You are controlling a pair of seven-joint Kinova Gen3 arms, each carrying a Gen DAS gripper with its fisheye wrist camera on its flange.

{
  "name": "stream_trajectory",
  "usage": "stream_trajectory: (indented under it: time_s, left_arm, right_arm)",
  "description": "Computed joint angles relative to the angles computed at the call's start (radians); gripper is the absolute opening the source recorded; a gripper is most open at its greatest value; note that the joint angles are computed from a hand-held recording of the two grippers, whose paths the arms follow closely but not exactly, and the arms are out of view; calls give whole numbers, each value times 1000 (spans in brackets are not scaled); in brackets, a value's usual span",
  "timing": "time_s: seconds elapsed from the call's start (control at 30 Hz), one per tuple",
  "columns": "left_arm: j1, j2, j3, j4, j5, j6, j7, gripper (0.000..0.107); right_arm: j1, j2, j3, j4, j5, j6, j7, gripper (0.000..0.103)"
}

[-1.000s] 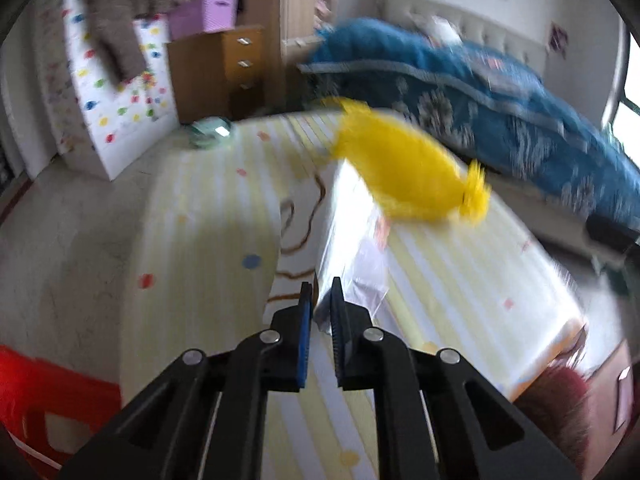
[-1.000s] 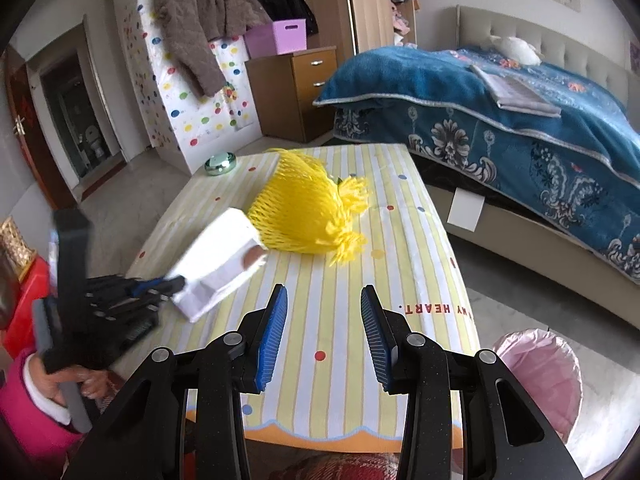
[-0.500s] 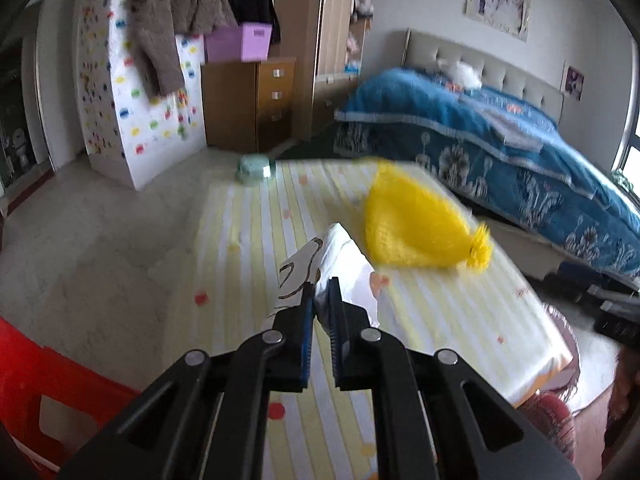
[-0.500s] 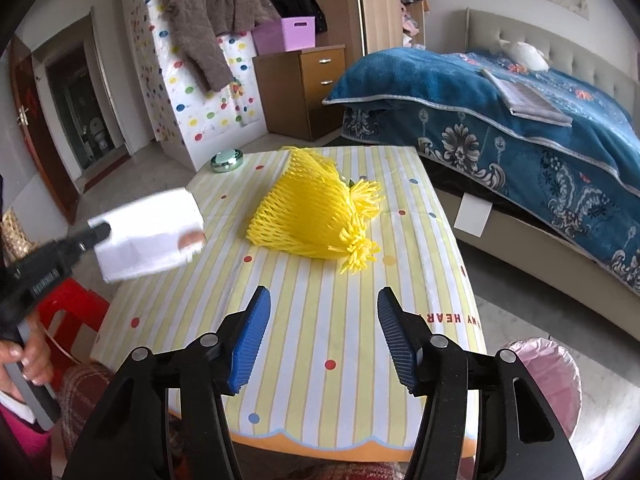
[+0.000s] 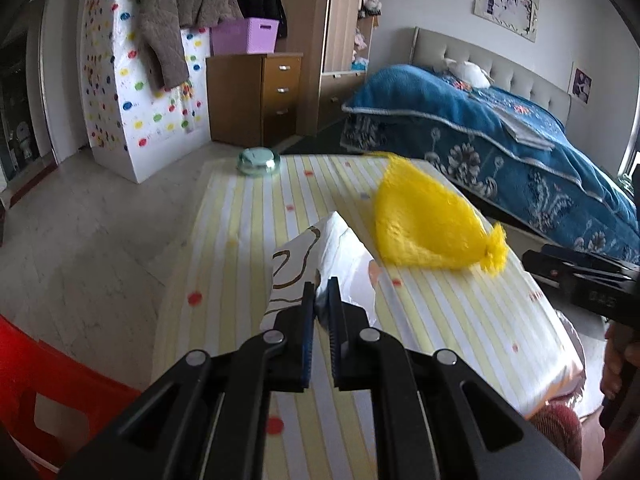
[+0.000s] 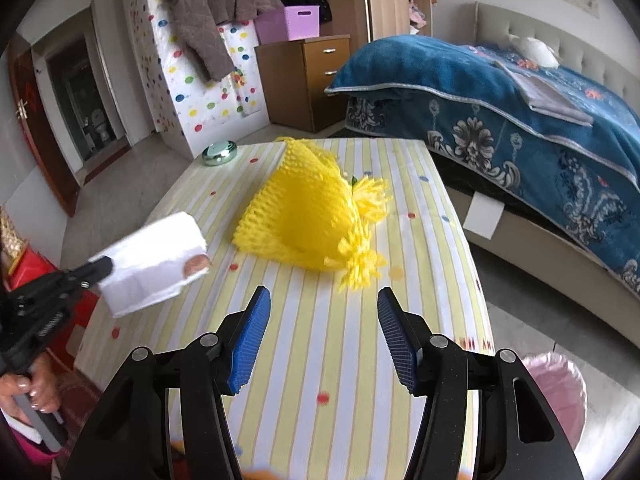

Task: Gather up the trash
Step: 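Grasp the yellow mesh foam net with the right tool while the left tool holds the paper bag, then carry the paper bag and yellow net with both tools over the pink bin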

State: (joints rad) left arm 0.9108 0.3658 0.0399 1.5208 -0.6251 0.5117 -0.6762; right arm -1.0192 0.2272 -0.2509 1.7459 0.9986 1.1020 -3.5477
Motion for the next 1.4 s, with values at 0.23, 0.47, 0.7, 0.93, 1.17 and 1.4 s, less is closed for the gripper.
stream_trajectory:
  time_s: [0.23,0.47,0.7,0.93,1.17,1.4]
  left_arm:
    - [-2,54,-5,-64,-2,32,-31,5]
    - [-19,88,18,-97,67,92,-119,5]
    - [-6,85,28,-101,110,161,-170,4]
    - [59,-6,-6,-16,-20,66,-46,3]
    - [104,-83,12,34,-195,13,110,3]
    - [150,-79,60,40,-328,14,221,3]
  right_arm:
    - [126,22,31,-26,-20,-136,121,43]
    - [207,56,88,-52,-125,-276,244,52]
    - [135,17,21,-24,-4,-155,132,10]
    - [-42,-45,-9,2,59,96,-14,9]
    - [-132,-88,-106,10,83,342,-133,9]
    - [-160,-117,-202,47,54,474,-265,9]
